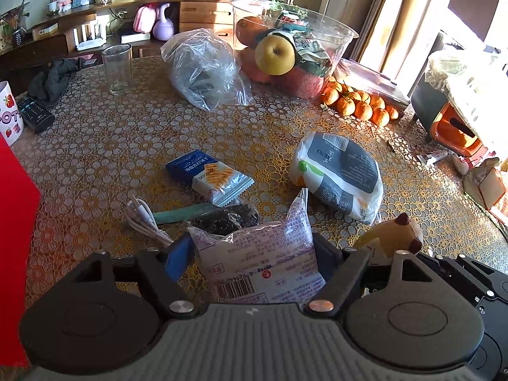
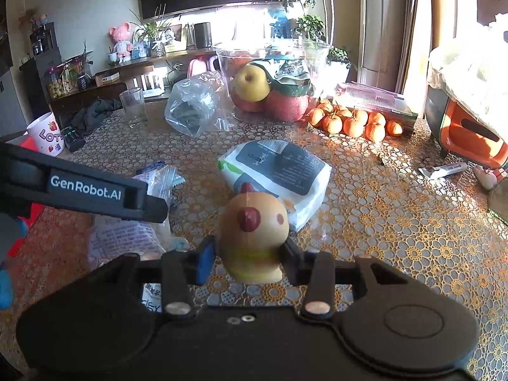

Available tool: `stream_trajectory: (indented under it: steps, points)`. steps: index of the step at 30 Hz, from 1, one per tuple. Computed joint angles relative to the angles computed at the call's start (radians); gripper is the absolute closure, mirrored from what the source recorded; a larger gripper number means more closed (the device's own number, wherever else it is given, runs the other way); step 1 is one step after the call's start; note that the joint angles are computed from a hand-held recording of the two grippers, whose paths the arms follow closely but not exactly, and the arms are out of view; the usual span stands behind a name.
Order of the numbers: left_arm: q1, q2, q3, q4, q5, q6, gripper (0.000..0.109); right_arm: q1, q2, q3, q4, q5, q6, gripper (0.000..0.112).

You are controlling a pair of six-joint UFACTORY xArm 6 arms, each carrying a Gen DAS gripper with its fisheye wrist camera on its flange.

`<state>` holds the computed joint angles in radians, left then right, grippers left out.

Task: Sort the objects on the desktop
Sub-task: 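Grasp the clear bread bag with the left tool while the right tool grasps the yellow toy, then carry the bread bag and yellow toy into the red box and release both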

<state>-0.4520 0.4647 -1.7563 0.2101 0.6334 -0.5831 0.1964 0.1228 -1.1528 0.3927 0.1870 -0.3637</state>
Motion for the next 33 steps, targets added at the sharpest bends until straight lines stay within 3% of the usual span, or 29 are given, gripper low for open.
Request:
stream_trajectory:
  steps: [19, 33]
  points:
    - [-0.014, -0.266, 0.264, 0.024, -0.054, -0.014, 0.031, 0.029, -0.233, 0.15, -0.173, 0.023, 0.15, 0.069]
    - [0.007, -0.524, 0.494, 0.027, -0.079, 0.009, 0.031, 0.099, -0.38, 0.207, -0.181, 0.092, 0.184, 0.069]
